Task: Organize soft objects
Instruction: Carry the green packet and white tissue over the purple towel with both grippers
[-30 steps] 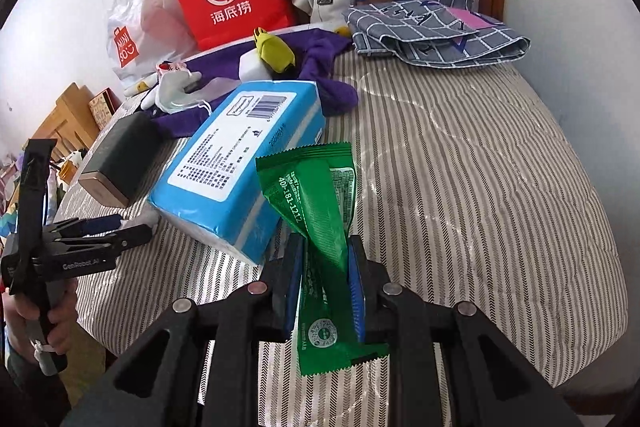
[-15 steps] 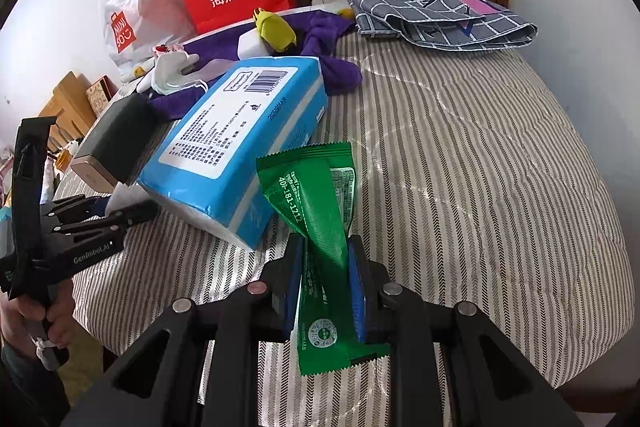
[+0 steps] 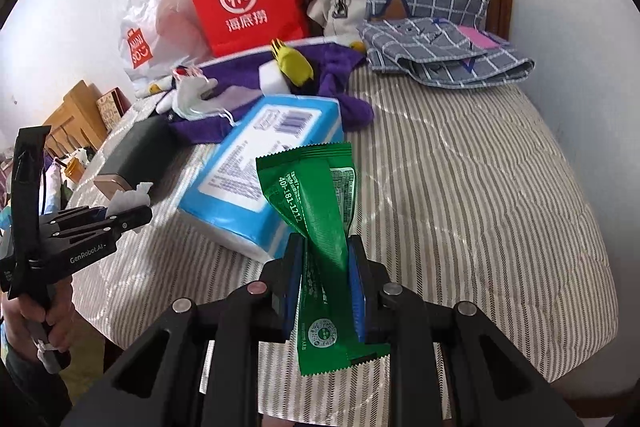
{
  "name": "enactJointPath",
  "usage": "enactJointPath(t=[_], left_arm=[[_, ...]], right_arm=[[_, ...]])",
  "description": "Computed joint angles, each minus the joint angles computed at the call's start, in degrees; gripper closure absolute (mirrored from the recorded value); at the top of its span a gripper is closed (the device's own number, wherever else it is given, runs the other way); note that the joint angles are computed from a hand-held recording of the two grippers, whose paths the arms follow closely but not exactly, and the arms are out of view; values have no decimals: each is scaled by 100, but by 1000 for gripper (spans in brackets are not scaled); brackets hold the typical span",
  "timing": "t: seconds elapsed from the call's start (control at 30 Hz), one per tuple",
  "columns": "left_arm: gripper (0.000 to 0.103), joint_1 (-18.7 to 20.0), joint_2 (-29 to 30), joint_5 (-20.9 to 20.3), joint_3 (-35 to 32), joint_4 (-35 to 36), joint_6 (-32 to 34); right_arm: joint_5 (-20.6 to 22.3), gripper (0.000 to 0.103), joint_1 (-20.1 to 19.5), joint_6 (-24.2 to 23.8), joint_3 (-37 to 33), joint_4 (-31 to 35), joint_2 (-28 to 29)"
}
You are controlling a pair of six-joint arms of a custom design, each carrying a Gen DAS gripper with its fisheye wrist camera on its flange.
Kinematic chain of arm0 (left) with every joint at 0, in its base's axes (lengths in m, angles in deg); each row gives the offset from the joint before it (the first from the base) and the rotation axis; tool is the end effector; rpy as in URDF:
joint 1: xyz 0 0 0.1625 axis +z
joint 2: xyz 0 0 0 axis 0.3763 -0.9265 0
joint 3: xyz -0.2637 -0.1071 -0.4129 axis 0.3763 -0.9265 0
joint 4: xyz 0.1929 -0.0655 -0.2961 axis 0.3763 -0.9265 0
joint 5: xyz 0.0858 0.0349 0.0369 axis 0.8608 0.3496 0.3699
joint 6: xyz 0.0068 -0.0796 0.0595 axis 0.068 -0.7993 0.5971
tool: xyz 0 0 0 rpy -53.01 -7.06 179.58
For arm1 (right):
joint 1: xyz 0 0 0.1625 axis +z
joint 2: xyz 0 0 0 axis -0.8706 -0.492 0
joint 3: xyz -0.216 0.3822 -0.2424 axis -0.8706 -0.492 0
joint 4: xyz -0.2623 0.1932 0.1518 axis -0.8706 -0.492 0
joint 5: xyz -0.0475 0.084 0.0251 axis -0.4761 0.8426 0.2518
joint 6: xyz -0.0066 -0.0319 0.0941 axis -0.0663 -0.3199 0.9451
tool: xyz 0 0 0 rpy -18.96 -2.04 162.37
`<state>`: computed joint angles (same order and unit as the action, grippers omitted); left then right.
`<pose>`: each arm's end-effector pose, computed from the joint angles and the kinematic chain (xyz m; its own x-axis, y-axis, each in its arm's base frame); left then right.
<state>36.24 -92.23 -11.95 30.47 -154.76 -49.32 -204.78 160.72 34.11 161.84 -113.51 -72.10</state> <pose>-0.2048 -0.7031 0.1368 -0.7117 0.3415 -0.6139 0.5638 0.7990 -0.2091 0.1863 -0.6230 0.2089 -0.8043 0.0667 0.5904 -0.3087 0.8021 -0.5112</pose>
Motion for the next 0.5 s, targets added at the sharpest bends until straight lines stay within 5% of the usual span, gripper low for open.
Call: enactJointPath(t=[0.5], left_arm=[[84, -161, -411, 185, 112, -343, -48]], right_arm=[[63, 81, 405, -199, -322, -52, -58]])
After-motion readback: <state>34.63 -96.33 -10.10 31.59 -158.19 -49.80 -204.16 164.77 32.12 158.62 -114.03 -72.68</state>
